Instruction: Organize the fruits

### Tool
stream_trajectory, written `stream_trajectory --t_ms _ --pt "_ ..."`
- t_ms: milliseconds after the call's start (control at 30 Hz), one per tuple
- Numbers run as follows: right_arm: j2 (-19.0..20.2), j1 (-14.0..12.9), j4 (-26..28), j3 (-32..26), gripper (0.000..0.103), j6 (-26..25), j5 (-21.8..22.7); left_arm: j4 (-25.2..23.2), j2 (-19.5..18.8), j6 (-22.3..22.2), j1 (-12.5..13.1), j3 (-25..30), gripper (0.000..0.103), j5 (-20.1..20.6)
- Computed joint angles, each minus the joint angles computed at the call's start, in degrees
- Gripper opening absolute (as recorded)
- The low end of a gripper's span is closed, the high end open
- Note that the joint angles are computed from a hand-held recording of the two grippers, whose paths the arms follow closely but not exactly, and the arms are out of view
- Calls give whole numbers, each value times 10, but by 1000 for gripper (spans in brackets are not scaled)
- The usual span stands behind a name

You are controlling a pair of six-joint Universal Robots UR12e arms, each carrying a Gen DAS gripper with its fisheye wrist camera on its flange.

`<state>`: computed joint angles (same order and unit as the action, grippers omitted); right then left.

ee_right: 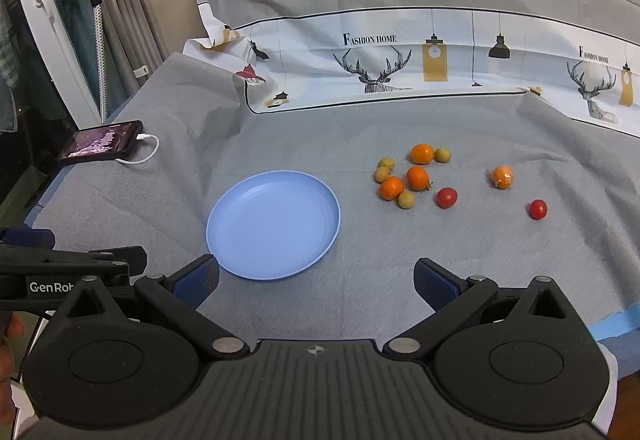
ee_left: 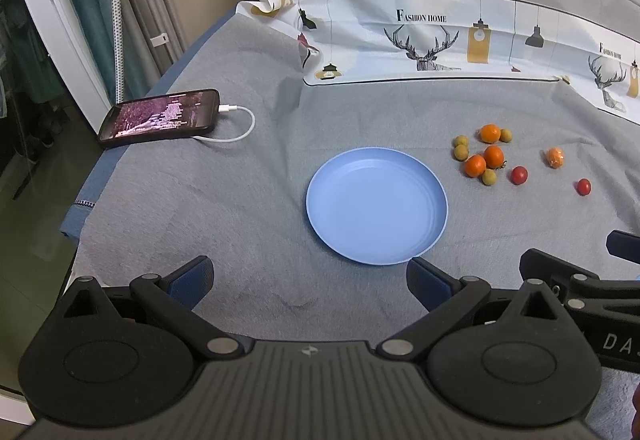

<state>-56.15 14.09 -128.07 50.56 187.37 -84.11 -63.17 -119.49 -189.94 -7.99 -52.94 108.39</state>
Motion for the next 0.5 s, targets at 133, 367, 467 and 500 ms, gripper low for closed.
stream_trajectory --t_ms 133,367,467,500 --pt "1 -2 -15 6 103 -5 1 -10 -6 0 -1 9 103 3" --pt "5 -8 -10 4 103 6 14 -27 -18 2 -4 25 103 9" --pt "6 -11 -1 1 103 16 14 -37 -25 4 -7 36 103 11" --pt "6 -12 -5 3 103 19 14 -42 -28 4 -8 40 103 11"
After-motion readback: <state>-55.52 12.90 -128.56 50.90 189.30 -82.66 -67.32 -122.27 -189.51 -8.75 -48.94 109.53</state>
